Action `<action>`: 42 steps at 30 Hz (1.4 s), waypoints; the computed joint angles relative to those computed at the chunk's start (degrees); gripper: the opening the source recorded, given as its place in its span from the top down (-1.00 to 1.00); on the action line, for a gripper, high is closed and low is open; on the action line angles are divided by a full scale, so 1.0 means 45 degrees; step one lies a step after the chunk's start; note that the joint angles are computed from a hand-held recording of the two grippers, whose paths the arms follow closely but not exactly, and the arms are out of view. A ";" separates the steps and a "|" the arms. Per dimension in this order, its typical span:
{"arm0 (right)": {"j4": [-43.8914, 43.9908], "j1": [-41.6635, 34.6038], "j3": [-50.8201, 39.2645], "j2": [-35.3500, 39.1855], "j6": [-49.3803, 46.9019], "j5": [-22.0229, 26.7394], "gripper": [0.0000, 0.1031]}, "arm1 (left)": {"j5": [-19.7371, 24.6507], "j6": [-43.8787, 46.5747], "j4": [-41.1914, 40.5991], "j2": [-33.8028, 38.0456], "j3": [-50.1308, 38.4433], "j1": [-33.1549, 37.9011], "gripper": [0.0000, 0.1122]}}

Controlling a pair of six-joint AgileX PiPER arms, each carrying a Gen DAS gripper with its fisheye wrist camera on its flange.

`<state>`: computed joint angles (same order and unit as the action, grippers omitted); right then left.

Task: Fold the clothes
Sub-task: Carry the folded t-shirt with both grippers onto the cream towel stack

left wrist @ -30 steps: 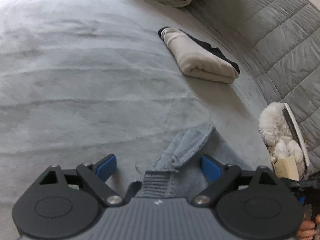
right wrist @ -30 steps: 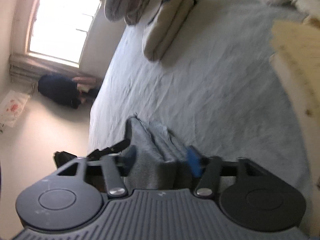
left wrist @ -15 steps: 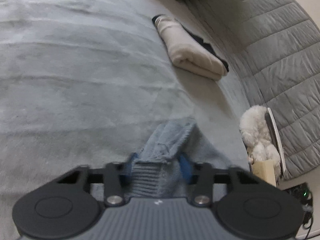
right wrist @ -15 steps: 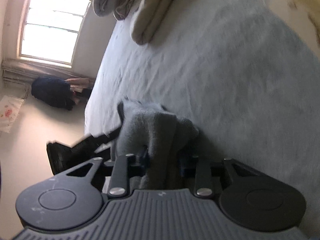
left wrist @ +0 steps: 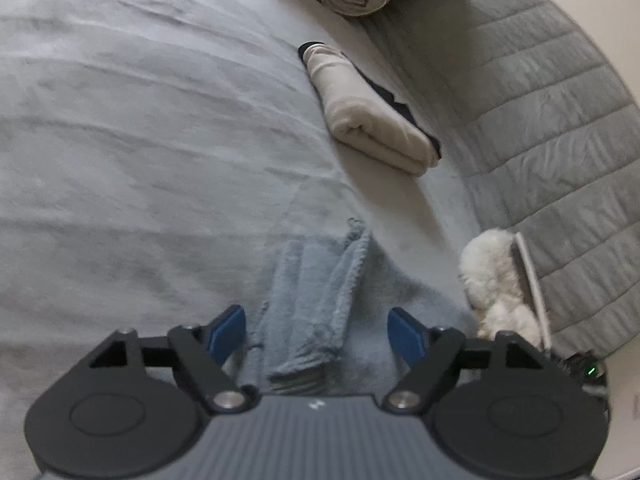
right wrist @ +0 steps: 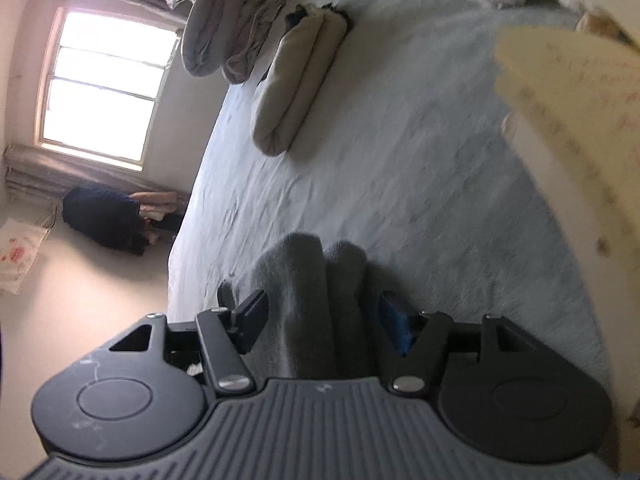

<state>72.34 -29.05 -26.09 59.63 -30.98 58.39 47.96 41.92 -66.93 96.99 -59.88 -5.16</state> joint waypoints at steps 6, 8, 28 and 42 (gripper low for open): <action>0.1526 0.1140 0.0653 0.0289 -0.1481 -0.1123 0.12 | -0.0723 0.0693 -0.2321 0.0081 0.0938 -0.0552 0.21; 0.1799 0.1534 0.0618 0.0150 -0.1143 -0.1591 0.24 | -0.1116 0.1055 -0.3503 -0.0075 0.1553 -0.0621 0.36; 0.0611 0.3190 -0.7774 0.4368 0.0947 -0.3171 0.40 | -0.3938 -0.1612 -0.4763 0.0632 -0.3064 -0.2075 0.46; -0.0565 0.2704 -1.4340 1.0339 0.1315 -0.3488 0.40 | -0.5139 -0.8883 0.1461 0.6981 -1.2697 -0.3367 0.46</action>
<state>69.80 -16.89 -90.62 106.15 -25.06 42.69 24.84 1.95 -60.36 128.41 -117.02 -20.31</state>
